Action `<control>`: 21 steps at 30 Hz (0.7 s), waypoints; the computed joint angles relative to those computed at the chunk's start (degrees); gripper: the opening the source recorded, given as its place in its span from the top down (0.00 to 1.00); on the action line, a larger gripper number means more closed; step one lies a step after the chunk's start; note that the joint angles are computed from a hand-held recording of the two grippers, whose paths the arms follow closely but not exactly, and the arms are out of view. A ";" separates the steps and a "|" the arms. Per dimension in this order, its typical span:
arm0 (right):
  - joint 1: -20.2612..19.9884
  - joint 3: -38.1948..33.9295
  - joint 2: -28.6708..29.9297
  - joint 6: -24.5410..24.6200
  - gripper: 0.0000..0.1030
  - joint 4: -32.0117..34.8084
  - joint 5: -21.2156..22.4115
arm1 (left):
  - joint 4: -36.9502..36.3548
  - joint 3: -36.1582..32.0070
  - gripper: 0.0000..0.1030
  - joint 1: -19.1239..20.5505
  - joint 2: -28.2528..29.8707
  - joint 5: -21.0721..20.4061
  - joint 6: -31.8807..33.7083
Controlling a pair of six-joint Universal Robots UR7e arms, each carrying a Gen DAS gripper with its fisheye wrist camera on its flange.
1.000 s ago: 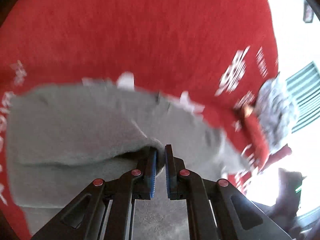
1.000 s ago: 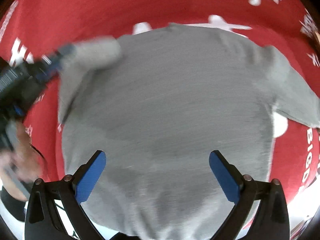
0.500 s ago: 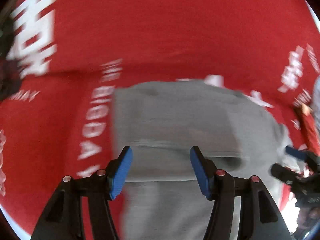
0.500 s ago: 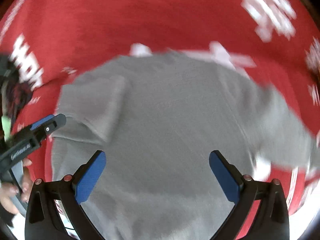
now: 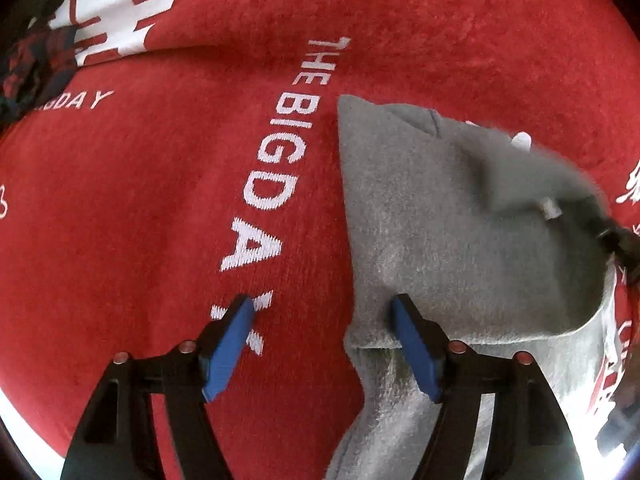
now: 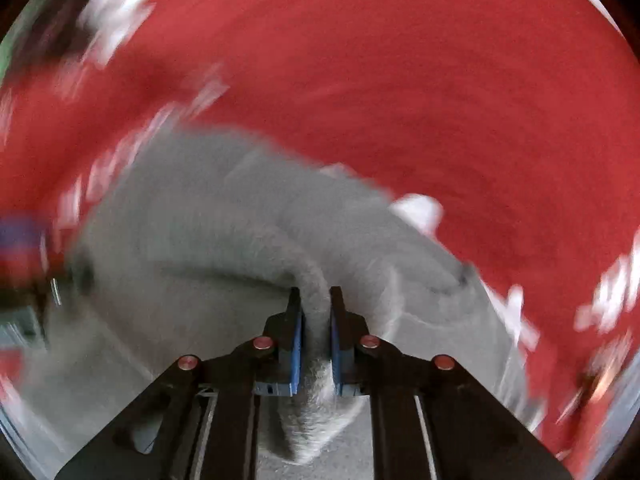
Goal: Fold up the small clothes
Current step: 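Fold the held sleeve across the sweatshirt body with the left tool, then open the left tool to release the sleeve onto the body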
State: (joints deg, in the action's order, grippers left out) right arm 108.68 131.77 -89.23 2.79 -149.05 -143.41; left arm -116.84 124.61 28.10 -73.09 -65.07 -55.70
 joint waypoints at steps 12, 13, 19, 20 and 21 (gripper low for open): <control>-29.90 13.00 -41.08 27.49 0.62 6.85 37.72 | -0.18 -5.10 0.29 3.71 1.49 -0.50 6.56; -28.87 13.44 -40.47 27.18 0.61 6.84 40.66 | -1.12 -6.27 0.29 5.13 2.31 -0.51 7.60; -23.28 17.93 -18.77 31.09 0.59 -8.36 59.16 | -0.23 -14.80 0.29 12.87 10.62 -5.66 12.58; -22.87 18.45 -14.30 32.32 0.59 -13.42 60.05 | 0.18 -15.27 0.29 13.17 11.22 -5.78 13.11; -22.26 18.69 -10.24 33.97 0.59 -18.08 59.93 | 0.17 -15.51 0.29 13.15 11.58 -5.38 13.47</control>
